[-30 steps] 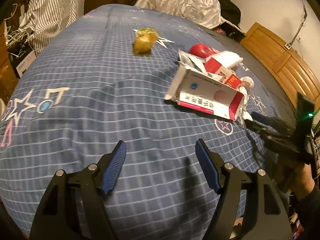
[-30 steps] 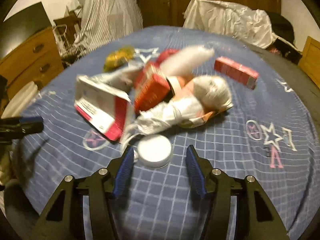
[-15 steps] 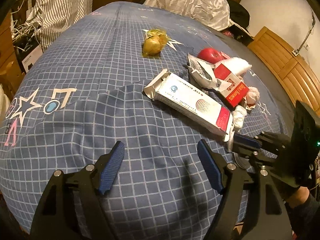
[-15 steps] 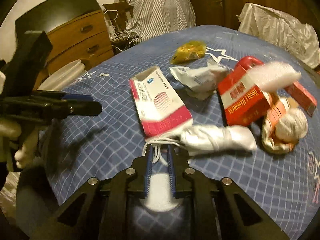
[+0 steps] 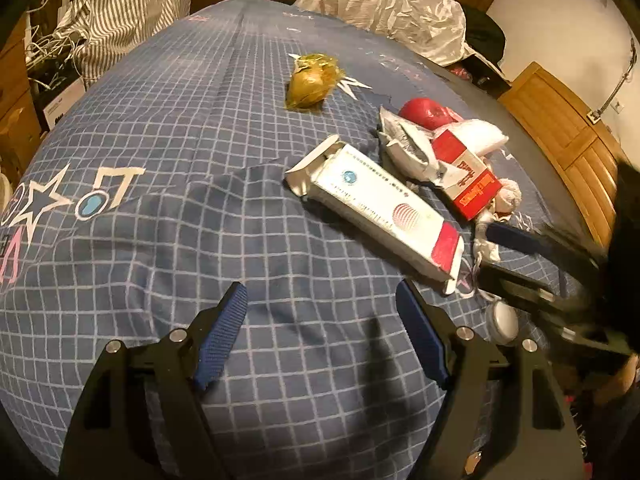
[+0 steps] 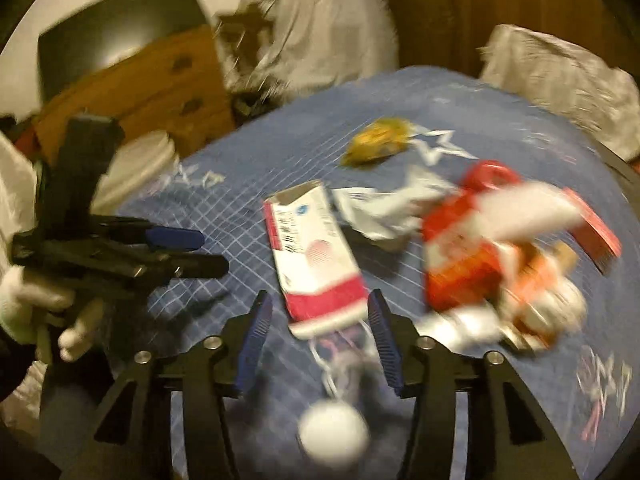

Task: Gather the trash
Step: 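Grasp the white-and-red medicine box with the right tool while the left tool grasps the white round lid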

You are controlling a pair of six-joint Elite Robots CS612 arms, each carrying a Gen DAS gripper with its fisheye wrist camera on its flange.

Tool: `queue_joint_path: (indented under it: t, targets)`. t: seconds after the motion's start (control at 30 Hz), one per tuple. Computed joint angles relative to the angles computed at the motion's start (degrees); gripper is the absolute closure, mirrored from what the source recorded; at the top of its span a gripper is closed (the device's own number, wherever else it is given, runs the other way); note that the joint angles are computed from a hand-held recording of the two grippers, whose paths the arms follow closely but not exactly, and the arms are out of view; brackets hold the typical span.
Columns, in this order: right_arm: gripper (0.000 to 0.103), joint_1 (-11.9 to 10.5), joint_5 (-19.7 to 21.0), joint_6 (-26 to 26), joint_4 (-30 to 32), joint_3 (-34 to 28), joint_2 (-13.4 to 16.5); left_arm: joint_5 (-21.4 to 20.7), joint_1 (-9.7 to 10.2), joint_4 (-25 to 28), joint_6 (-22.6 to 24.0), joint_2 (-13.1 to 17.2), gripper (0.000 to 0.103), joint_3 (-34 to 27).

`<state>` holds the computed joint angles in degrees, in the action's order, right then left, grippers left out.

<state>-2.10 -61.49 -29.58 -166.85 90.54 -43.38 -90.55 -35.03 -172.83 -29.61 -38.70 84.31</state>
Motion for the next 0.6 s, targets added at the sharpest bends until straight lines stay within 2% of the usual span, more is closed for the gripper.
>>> queue_joint_path:
  t: [0.1,0.17,0.27,0.3,0.33,0.37,0.4,0.43,0.5,0.6]
  targets:
    - [0.046,1.56,-2.34,-0.02,5.63,-4.87,2.24,-0.29,0.1,-0.38,0.58,-0.32,0.03,0.87]
    - [0.041,2.73,-4.8,-0.81,6.46,-7.13,3.26,-0.42,0.08,-0.44,1.1,-0.38,0.029,1.13]
    - [0.042,3.45,-6.42,0.45,8.28,-8.91,3.86,0.43,-0.22,-0.52,1.5,-0.41,0.027,1.29]
    - [0.051,3.43,-6.33,1.17,7.97,-9.17,4.08,0.7,-0.34,-0.64,1.4,-0.4,0.024,1.32]
    - [0.065,3.25,-6.43,1.55,6.97,-8.82,3.98,1.02,-0.5,-0.77,1.26,-0.34,0.022,1.28]
    - [0.073,3.15,-5.39,1.65,6.59,-8.56,3.95,1.41,-0.68,-0.76,1.19,-0.24,0.022,1.14]
    - [0.088,3.28,-5.91,1.7,5.48,-8.02,3.82,1.72,-0.84,-0.78,1.17,-0.18,0.021,1.07]
    - [0.09,3.35,-6.43,1.28,4.13,-7.44,3.66,2.02,-0.96,-0.75,1.19,-0.15,0.02,1.01]
    - [0.093,2.82,-4.69,1.39,0.7,-5.26,2.62,2.68,-1.32,-0.63,1.23,-0.03,0.02,0.79]
    - [0.095,0.49,1.62,4.21,-5.6,0.28,-0.94,0.84,-1.61,-2.5,2.75,0.25,0.02,0.63]
